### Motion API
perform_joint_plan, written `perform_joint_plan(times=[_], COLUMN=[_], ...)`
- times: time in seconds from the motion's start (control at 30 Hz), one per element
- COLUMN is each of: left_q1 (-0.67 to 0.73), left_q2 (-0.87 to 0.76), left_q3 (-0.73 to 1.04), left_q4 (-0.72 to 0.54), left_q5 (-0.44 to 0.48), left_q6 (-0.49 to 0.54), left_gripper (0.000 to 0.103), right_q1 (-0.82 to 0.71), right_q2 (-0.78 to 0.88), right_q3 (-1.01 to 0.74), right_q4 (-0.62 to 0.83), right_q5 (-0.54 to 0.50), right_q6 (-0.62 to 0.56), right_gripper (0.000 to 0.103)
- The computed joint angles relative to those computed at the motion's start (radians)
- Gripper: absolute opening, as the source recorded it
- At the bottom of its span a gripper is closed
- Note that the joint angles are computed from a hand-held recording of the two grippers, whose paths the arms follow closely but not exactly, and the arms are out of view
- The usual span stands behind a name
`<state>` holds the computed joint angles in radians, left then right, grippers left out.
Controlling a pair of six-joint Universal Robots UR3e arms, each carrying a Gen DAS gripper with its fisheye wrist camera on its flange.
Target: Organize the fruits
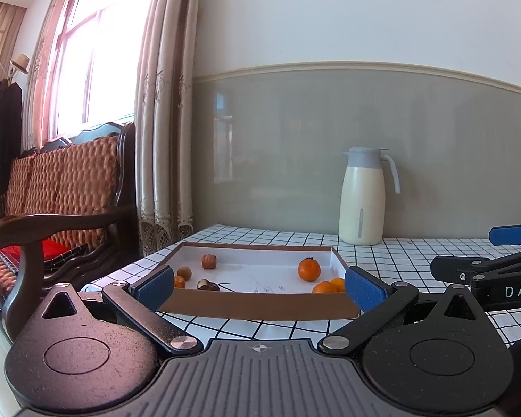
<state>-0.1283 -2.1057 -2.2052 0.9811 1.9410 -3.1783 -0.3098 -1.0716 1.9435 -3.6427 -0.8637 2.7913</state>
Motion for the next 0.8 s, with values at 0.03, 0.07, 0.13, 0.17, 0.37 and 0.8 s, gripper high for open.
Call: perform_joint_plan(times=[0.03,0.07,0.13,0.17,0.37,0.8], left_q1=[-0.001,-0.002,-0.003,-0.003,-0.004,0.003], left_q2=[0.001,-0.001,-0.003,-0.002,-0.002,0.001], left_q3=[0.0,0.001,0.005,0.005,0.009,0.002], left_q4=[-0.001,0.0,-0.001,-0.003,-0.007,0.002], left_q5=[0.0,0.002,0.003,0.003,0.005,-0.001], left_q6=[-0.001,-0.001,-0.002,-0.002,-0.002,0.003], left_gripper=[0.103,0.103,0.103,0.103,0.103,0.103], right_q1=[0.0,0.0,0.0,0.0,0.0,0.001], right_q2=[0.001,0.001,0.001,0.001,0.001,0.002], right_q3=[0.0,-0.001,-0.002,-0.002,0.0,0.0], right_q4=[-0.001,-0.002,0.0,0.0,-0.002,-0.004], right_q5=[-0.001,-0.001,0.0,0.0,-0.001,-0.001], right_q6=[-0.001,-0.001,0.0,0.001,0.001,0.0], right_gripper=[0.097,0.097,0.097,0.097,0.097,0.097])
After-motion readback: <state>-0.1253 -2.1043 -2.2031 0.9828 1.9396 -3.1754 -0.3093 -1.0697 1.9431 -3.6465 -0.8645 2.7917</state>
